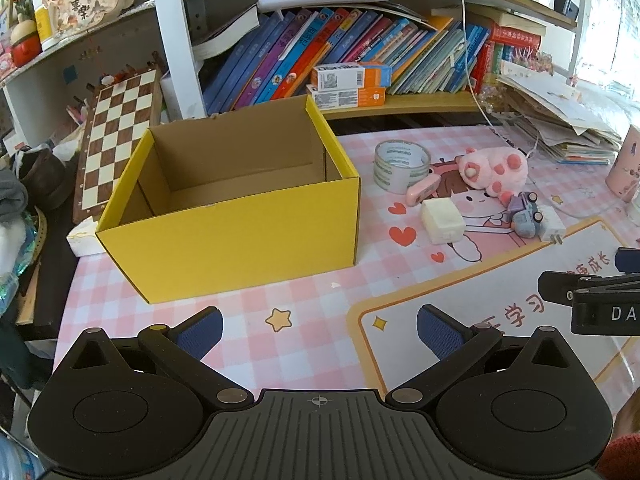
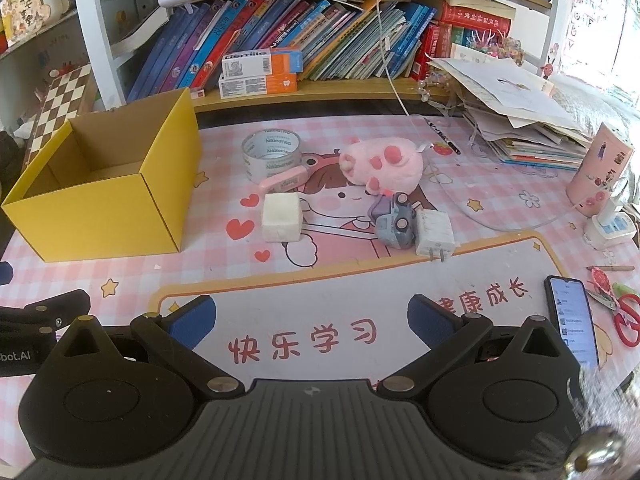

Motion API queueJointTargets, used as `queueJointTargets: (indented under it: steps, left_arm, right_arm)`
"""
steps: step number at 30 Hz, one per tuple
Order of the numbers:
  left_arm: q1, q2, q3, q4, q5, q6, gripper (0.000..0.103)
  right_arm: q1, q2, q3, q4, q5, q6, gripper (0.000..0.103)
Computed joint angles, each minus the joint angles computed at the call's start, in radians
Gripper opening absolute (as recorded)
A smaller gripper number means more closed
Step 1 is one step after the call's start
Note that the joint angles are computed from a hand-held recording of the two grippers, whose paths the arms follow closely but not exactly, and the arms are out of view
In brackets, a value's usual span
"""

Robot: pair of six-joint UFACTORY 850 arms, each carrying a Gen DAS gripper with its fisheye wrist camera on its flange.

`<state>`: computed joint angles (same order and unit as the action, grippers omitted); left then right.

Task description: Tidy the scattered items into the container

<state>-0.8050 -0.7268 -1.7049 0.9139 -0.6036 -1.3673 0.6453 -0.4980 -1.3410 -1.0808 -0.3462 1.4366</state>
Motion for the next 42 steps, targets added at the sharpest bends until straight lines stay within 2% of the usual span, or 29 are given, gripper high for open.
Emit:
queueJointTargets:
  steps: [22, 42]
  left_arm:
    - [0.008, -0.007, -0.012, -0.021, -0.002, 0.020, 0.103]
    - [0.008, -0.001, -0.005, -0.008, 0.000, 0.006, 0.103]
  right_arm:
    - [-0.006, -0.028, -0.058, 0.126, -0.006, -0.165, 0.103]
    - [-0.008, -0.013, -0.033, 0.111, 0.007, -0.148, 0.103]
